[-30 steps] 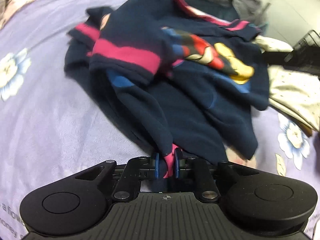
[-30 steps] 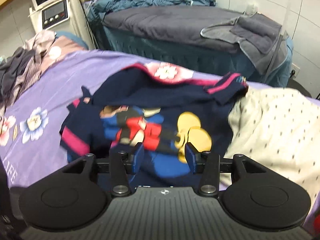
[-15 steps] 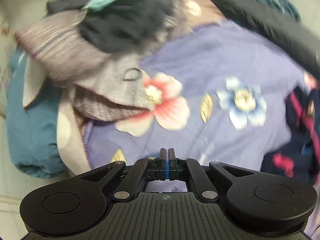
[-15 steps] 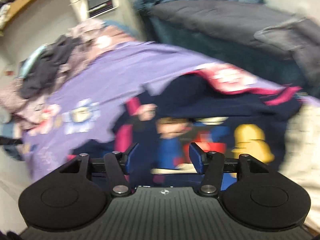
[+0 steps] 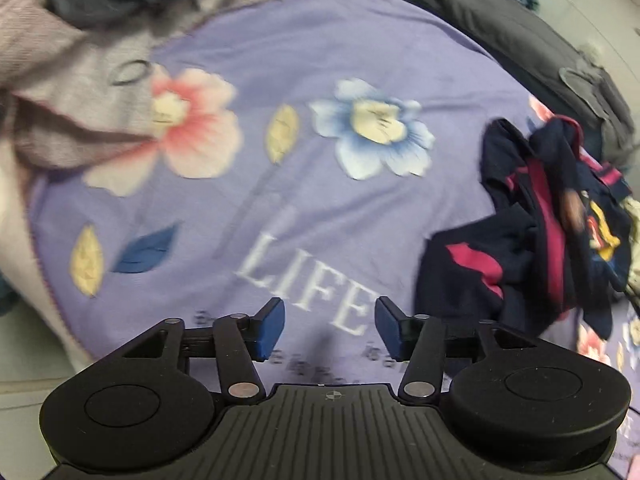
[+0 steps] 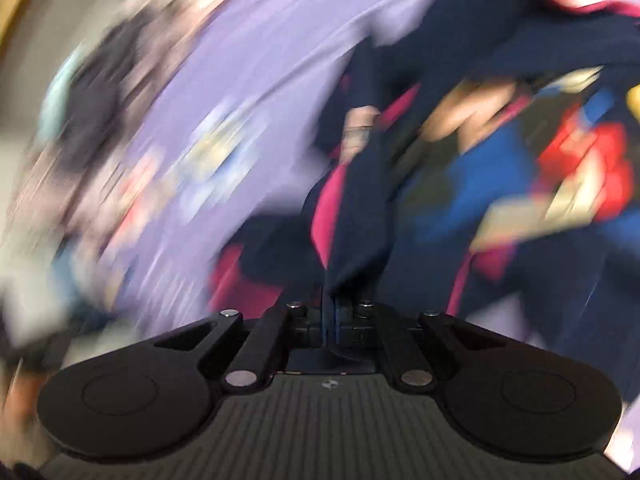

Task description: Fold small clothes

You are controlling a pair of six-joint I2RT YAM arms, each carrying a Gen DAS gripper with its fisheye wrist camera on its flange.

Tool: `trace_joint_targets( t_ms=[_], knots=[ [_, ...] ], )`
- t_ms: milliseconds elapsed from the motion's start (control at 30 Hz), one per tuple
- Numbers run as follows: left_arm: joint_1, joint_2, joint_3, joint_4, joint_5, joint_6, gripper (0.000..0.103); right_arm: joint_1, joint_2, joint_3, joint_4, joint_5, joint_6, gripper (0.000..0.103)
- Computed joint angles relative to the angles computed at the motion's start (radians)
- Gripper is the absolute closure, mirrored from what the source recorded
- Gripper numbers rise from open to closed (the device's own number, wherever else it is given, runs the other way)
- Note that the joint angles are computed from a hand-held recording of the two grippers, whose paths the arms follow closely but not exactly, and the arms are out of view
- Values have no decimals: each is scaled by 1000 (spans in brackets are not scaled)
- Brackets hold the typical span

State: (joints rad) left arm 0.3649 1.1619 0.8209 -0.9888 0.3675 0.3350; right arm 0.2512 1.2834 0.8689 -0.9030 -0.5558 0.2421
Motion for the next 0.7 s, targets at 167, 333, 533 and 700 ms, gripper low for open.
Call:
trace_joint_targets(
  t_ms=[167, 333, 533, 700],
  knots=[
    [-158, 55, -30, 96, 40, -51, 0, 234, -139, -77, -306, -19, -28, 92],
    [-375, 100, -71, 239, -88, -129, 0, 82, -141, 66, -242, 194, -119, 45],
    [-431, 102, -111, 262, -50, -222, 0, -74, 274, 423, 40, 381, -406, 29],
    [-493, 67, -157, 325, -94, -325, 0, -40, 669, 778, -1, 408, -534, 29]
  ],
)
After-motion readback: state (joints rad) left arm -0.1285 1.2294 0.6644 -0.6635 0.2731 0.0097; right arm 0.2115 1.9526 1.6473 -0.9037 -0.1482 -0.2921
